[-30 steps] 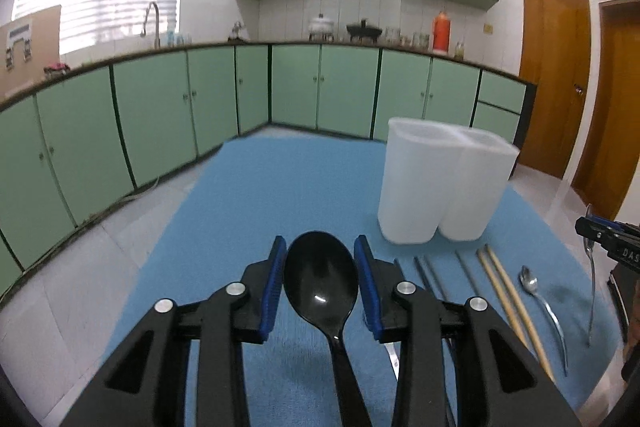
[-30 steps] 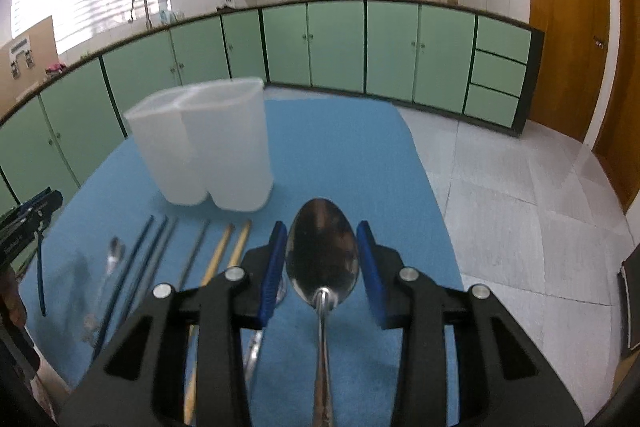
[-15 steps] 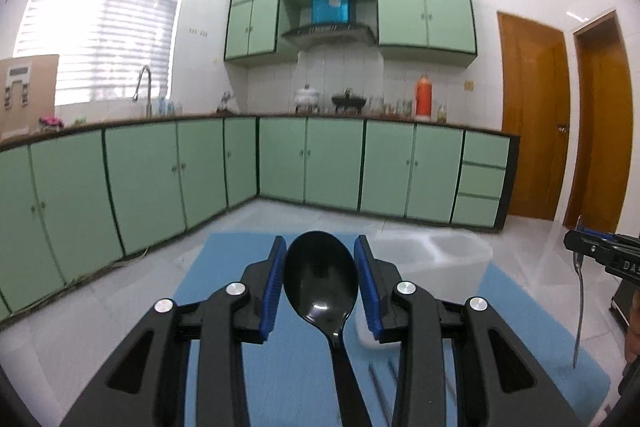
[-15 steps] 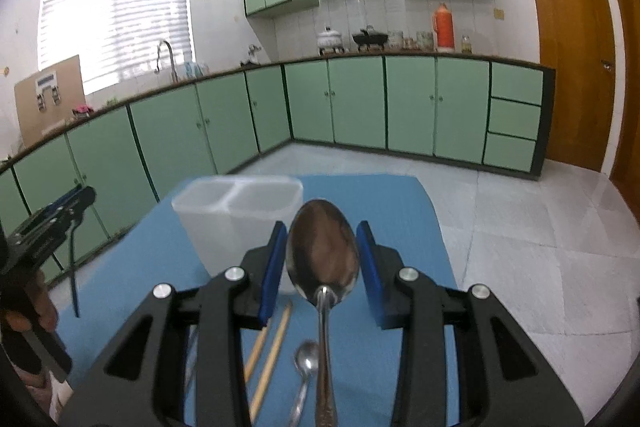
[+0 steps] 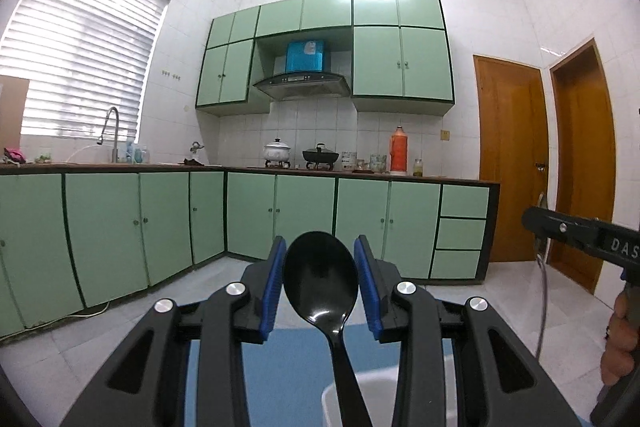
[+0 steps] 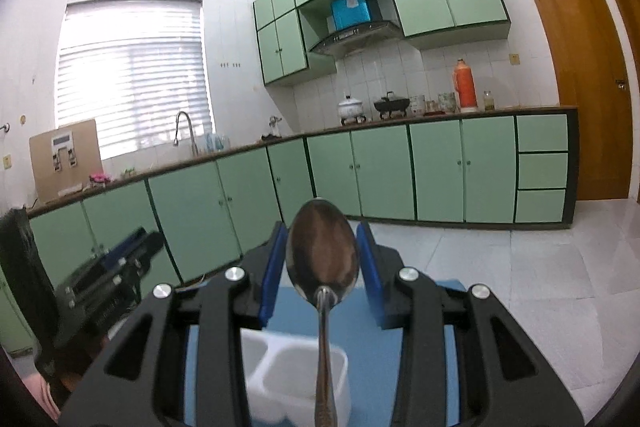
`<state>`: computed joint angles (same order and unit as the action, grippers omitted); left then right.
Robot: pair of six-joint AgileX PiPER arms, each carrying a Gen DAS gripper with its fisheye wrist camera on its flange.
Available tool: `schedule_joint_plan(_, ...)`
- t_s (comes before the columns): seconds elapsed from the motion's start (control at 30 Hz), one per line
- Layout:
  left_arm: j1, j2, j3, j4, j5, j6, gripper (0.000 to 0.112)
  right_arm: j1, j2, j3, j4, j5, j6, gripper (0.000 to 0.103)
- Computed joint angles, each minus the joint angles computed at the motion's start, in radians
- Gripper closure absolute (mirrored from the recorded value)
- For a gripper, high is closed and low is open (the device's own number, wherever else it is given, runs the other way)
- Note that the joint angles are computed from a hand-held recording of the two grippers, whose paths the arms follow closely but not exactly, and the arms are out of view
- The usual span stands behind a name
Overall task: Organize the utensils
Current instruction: 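Carry both spoons over the white holder and open both tools to drop them in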
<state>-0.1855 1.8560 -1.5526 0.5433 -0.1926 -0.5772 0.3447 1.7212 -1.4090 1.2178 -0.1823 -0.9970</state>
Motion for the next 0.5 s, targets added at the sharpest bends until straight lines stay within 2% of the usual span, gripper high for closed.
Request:
schedule_joint_plan(0.07, -0.003, 0.057, -0.074, 0.036, 0.015, -0.048, 0.078, -0.013, 0.055, -0.06, -0.053, 0.004, 0.05, 0.069)
schedule_joint_plan(0.23, -0.011, 0.174, -0.199, 0.19, 0.056, -0.213, 0.078, -0.035, 0.179, -0.179, -0.014, 0.04, 0.017, 0.069)
schedule_joint_plan(0.33, -0.012, 0.213, -0.22, 0.203, 0.059, -0.226, 0.078, -0.027, 0.227, -0.21, 0.079, 0.038, -0.07, 0.069)
schedule_joint_plan(0.43, -0.01, 0.227, -0.209, 0.236, 0.051, -0.26, 0.078, -0.015, 0.254, -0.202, 0.085, 0.033, -0.079, 0.069)
schedule_joint_plan(0.5, -0.009, 0.227, -0.187, 0.23, 0.045, -0.248, 0.077, -0.011, 0.258, -0.177, 0.018, 0.035, 0.0, 0.069)
